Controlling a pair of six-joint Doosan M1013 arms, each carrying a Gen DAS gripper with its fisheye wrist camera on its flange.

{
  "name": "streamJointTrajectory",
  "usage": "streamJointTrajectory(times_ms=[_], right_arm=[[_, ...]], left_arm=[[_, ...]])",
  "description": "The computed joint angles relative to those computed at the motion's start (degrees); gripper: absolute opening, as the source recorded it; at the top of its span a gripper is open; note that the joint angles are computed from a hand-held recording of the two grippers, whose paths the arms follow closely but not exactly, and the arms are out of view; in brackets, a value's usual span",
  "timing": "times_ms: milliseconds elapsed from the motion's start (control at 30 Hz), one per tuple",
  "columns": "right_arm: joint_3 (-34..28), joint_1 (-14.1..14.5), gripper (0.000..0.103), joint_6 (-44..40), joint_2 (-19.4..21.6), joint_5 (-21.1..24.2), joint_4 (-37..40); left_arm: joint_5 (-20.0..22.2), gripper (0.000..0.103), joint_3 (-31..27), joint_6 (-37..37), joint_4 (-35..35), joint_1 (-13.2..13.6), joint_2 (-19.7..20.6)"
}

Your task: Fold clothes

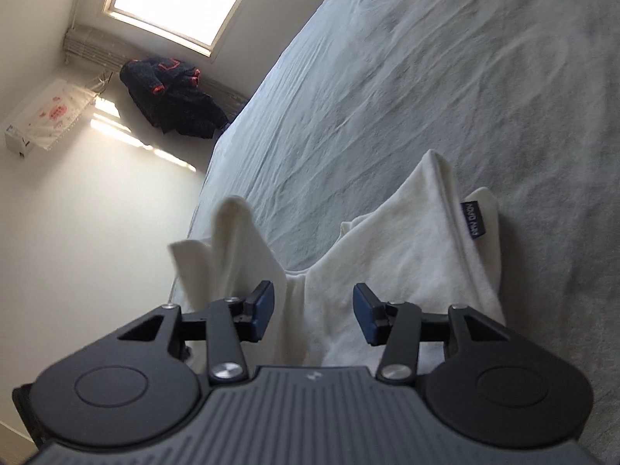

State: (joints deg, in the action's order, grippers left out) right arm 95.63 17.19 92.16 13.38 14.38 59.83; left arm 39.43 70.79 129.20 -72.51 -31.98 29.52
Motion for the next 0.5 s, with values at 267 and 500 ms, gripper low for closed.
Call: streamJointTrajectory(times_ms=[267, 500], right_arm=[[1.24, -0.43, 0.054, 5.85, -1.03, -0.8, -3.16], [-0.22, 0.26, 0.063, 9.43, -0.4, -0.25, -7.19]], left_arm=[[-2.25, 0.035, -0.13, -4.75, 7.03, -0.01, -0.19], [-3.33, 0.035, -1.42, -16.96, 21.0, -0.57, 0.56]])
